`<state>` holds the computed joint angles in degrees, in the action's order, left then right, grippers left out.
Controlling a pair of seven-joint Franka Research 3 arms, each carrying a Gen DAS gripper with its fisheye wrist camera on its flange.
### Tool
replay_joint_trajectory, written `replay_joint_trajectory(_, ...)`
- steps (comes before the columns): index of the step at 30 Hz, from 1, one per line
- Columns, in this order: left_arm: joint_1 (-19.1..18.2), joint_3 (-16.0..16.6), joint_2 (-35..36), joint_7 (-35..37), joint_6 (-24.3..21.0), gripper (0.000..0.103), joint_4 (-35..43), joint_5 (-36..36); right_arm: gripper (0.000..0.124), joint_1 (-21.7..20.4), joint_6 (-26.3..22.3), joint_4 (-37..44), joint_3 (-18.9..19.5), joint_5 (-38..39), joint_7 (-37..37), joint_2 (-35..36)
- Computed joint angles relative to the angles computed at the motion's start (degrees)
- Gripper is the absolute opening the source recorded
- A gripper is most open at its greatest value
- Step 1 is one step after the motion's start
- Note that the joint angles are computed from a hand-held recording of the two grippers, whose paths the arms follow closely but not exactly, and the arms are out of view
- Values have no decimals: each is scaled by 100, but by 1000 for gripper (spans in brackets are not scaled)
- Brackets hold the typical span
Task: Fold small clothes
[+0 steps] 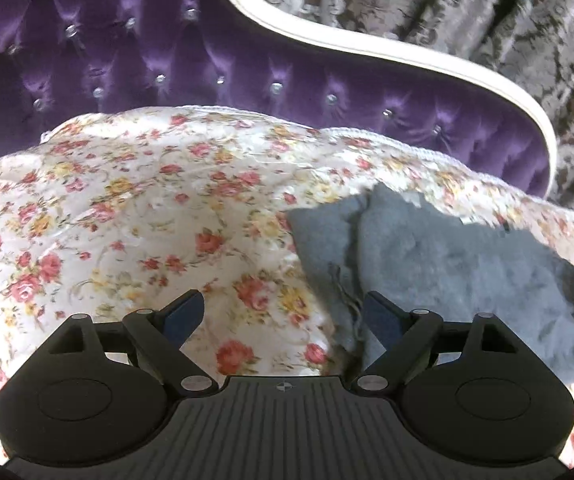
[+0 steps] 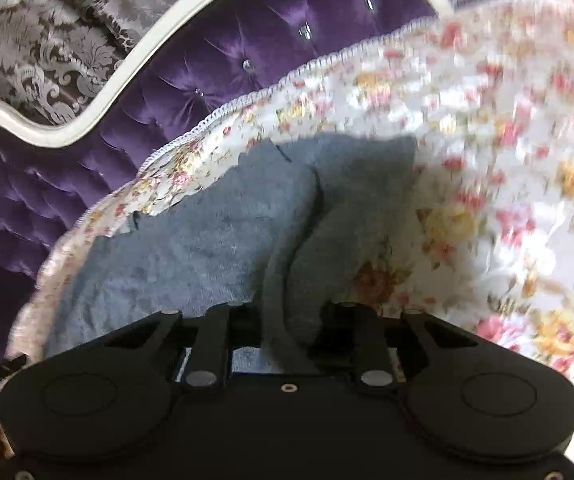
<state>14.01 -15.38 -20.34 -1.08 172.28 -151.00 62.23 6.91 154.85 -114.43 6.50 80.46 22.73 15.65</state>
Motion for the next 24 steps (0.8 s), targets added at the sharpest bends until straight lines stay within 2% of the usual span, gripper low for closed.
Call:
replay_joint_trajectory(2,-13,128,-58,52,108,87,-74,-132,29,134,389,-75,56,40,-115,-190)
replay_joint_trajectory(5,47,201,-180,159,232,87,-201,-401,28,345,654,-58,136,30,-354,-487)
replay_joint_trajectory(10,316,102,-337,350,402,87,-363,-818,28,823,529,117,305,33,-706,-798)
replay_joint_trajectory(14,455,45,-473,609,477,86,-512,-1167,28,1315,441,272,513,-155,-1015,-663)
replay_joint_trajectory(19,661,-116,-611,907,483,87,-618,-1508,29,1878,865,215,746,-1063,-853,-182)
replay_joint_trajectory(20,720,-164,-640,945,503,87,-636,-1567,33,1961,1158,171,823,-1153,-1004,-77)
replay_joint_trajectory(22,850,-267,-700,1012,562,87,-675,-1669,44,1917,1615,60,1119,-762,-1774,-14)
replay_joint_trajectory(24,979,-385,-755,1068,598,87,-702,-1772,60,1720,1567,16,1371,238,-2901,-96)
